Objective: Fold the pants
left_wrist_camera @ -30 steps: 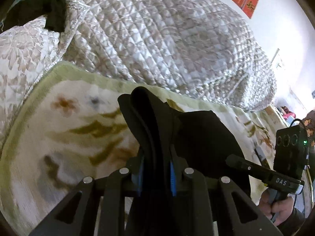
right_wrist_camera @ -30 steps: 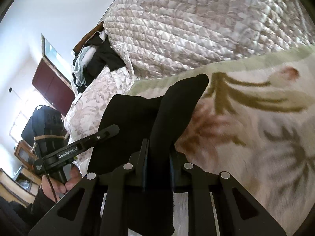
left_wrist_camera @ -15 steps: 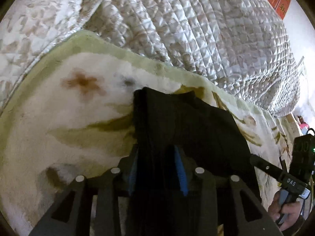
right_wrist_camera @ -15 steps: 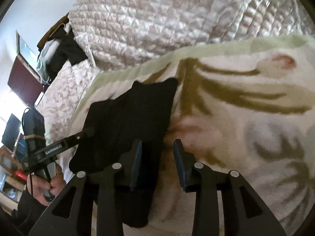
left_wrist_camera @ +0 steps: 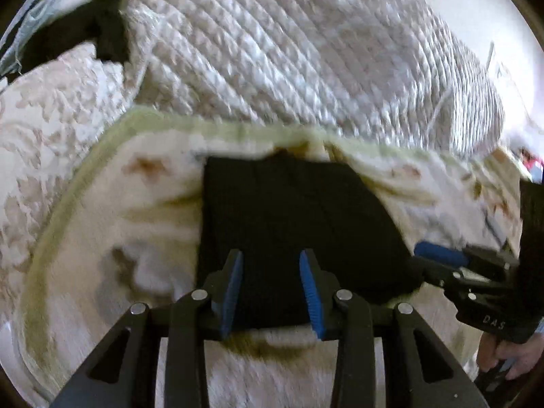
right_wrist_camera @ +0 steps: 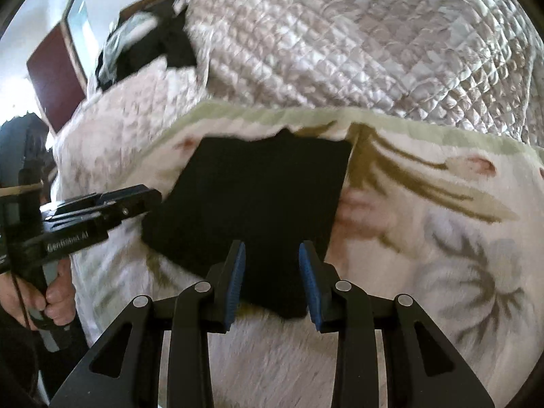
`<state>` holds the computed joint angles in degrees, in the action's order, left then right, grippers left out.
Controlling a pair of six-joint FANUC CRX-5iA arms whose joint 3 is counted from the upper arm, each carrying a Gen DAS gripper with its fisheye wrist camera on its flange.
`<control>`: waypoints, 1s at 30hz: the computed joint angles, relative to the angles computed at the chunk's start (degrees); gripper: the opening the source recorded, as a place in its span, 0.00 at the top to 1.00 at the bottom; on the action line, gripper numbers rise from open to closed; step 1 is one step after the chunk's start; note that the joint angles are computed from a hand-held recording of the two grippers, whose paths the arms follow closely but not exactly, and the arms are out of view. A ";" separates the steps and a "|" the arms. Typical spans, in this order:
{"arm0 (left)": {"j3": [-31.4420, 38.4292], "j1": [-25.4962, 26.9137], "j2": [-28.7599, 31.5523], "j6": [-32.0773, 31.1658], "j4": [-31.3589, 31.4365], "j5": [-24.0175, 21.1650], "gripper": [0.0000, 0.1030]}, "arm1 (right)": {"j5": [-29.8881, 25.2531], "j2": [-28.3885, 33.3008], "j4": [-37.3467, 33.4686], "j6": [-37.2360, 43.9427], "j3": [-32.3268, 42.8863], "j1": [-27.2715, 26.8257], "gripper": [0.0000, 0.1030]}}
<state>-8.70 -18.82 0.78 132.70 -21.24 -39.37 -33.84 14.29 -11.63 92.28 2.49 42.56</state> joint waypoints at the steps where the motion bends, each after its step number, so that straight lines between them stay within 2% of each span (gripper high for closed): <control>1: 0.40 -0.55 0.80 0.40 -0.55 -1.22 0.63 | 0.34 0.19 3.16 -1.67 -1.26 0.91 0.67; 4: 1.13 -2.63 1.46 2.82 -4.81 -2.58 0.62 | 1.67 0.02 6.79 -3.97 -3.36 1.80 0.67; 11: 3.35 -4.45 0.33 7.01 -5.51 -8.36 0.63 | 1.05 -3.49 7.80 -5.74 -5.03 2.42 0.67; 18: 4.05 -7.87 -0.58 11.52 -7.44 -12.02 0.62 | 1.62 -7.61 7.16 -7.04 -8.28 2.98 0.67; 21: 4.56 -8.51 -0.32 12.00 -7.73 -12.29 0.62 | 2.04 -7.93 7.45 -7.54 -8.75 3.25 0.67; 26: 8.20 -9.04 2.77 13.55 -11.13 -12.31 0.62 | 4.19 -6.57 13.16 -13.74 -9.52 4.01 0.67; 30: 9.62 -6.94 6.55 9.63 -7.49 -11.25 0.62 | 3.75 -3.93 13.95 -14.69 -7.84 3.47 0.67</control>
